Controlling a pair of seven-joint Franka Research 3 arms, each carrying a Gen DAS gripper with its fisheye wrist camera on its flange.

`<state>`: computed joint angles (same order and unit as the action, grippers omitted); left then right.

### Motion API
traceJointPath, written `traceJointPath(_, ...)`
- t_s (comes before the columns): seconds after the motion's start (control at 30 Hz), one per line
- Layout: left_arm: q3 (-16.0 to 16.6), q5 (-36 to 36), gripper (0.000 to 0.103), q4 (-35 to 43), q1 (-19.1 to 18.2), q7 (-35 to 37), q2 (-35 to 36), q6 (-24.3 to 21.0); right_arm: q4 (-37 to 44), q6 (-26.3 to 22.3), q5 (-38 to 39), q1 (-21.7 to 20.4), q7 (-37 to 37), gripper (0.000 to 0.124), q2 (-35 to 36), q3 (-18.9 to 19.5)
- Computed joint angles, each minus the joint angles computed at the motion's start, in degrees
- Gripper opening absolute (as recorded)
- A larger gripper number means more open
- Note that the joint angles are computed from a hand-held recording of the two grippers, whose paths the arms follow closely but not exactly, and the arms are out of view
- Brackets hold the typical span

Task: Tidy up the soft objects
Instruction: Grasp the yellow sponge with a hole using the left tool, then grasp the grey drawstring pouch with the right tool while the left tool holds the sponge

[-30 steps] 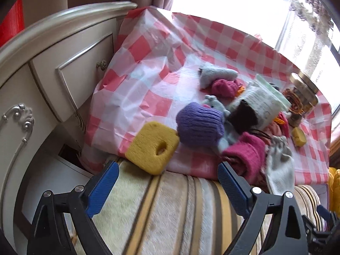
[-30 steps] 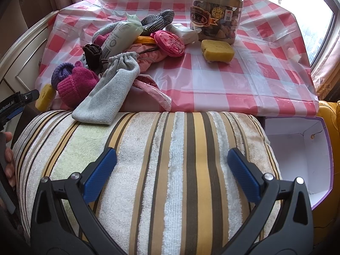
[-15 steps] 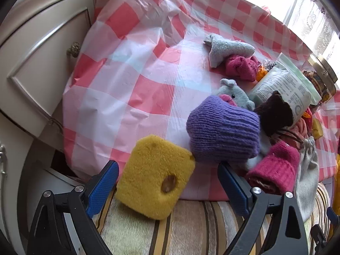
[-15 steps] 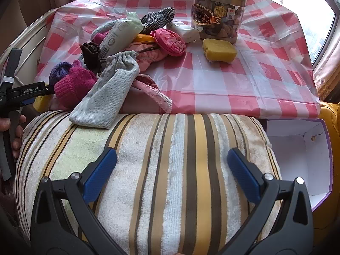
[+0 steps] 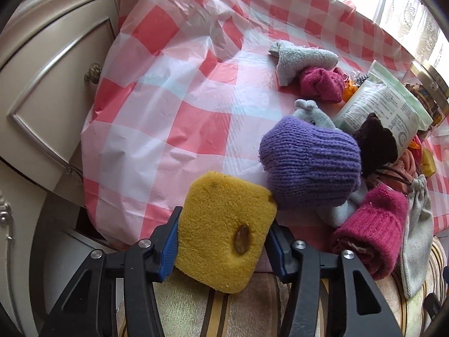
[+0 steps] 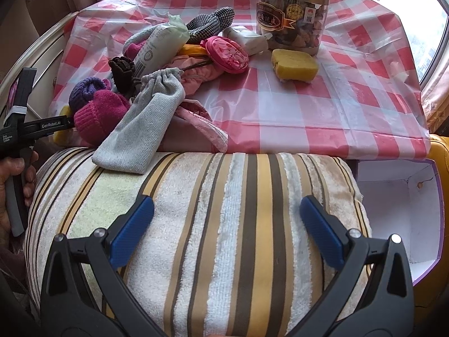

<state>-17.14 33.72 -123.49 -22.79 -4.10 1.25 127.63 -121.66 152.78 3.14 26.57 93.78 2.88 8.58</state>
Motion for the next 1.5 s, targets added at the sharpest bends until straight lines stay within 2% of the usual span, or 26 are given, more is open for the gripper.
traceJointPath(0.07, -0.5, 1.0, 0.054, 0.8, -0.7, -1.0, -0.1, -2.2, 0.0, 0.2, 1.2, -0.1, -0.8, 0.103, 0.0, 0.0)
traceJointPath(0.33, -2.0, 5.0, 0.053, 1.7, -2.7, -7.2, -1.1, -4.2, 1.0, -0.2, 8.1, -1.2, -6.6, 0.103, 0.4, -0.1)
traceJointPath(0.43, -2.4, 6.6, 0.053, 1.7, -3.3, -9.7, -1.4, -4.0, 2.8, -1.2, 5.7, -1.1, -6.1, 0.103, 1.7, -0.4)
traceJointPath(0.53, -2.8, 8.3, 0.053, 2.6, -4.1, -11.6, -0.9, -5.0, 5.1, -2.1, 7.2, -1.3, -6.8, 0.103, 3.2, -0.5)
traceJointPath(0.6, -3.0, 9.4, 0.053, 2.9, -4.6, -12.4, -0.9, -5.5, 5.8, -1.0, 8.9, -1.3, -9.1, 0.103, 3.7, 0.0)
traceJointPath(0.67, -3.1, 10.2, 0.053, 3.2, -5.0, -12.9, -0.8, -5.7, 6.7, 0.1, 13.8, -1.5, -13.7, 0.103, 4.3, 1.1)
traceJointPath(0.77, -3.1, 11.2, 0.053, 3.4, -5.3, -13.2, -0.6, -5.0, 9.2, 1.1, 14.5, -0.1, -13.4, 0.103, 6.2, 1.3)
traceJointPath(0.87, -3.2, 11.7, 0.053, 4.1, -5.7, -13.2, 0.0, -4.7, 12.6, -1.0, 14.2, 1.1, -12.8, 0.103, 8.9, 1.7)
traceJointPath(1.0, -3.1, 12.5, 0.053, 5.3, -6.4, -12.9, 0.8, -5.1, 17.2, -6.5, 13.7, 2.2, -11.0, 0.102, 12.8, 1.5)
traceJointPath(1.1, -3.0, 12.7, 0.053, 6.2, -6.8, -12.9, 1.7, -5.4, 19.9, -9.3, 14.7, 2.3, -10.9, 0.093, 15.2, 1.8)
traceJointPath(1.13, -3.0, 12.7, 0.053, 6.6, -7.0, -12.7, 2.1, -5.6, 20.6, -10.0, 14.9, 2.3, -10.9, 0.086, 15.9, 1.8)
traceJointPath(1.2, -2.9, 12.5, 0.053, 7.8, -7.3, -12.1, 3.0, -6.3, 22.2, -11.8, 15.6, 2.2, -11.6, 0.062, 17.2, 2.1)
traceJointPath(1.23, -2.8, 12.5, 0.053, 8.4, -7.5, -11.7, 3.4, -6.8, 22.8, -12.7, 16.1, 2.1, -12.5, 0.038, 17.7, 2.3)
traceJointPath(1.27, -2.7, 12.5, 0.053, 9.0, -7.7, -11.4, 3.8, -7.2, 22.4, -12.3, 16.3, 2.1, -13.4, 0.028, 17.5, 2.5)
traceJointPath(1.37, -2.6, 12.4, 0.053, 11.4, -8.7, -10.5, 5.4, -9.6, 19.0, -7.5, 20.3, 1.2, -18.4, 0.015, 15.3, 3.8)
traceJointPath(1.5, -2.4, 13.0, 0.053, 15.0, -10.4, -9.9, 7.5, -13.7, 14.7, -2.3, 28.7, -0.5, -27.5, 0.011, 12.0, 5.8)
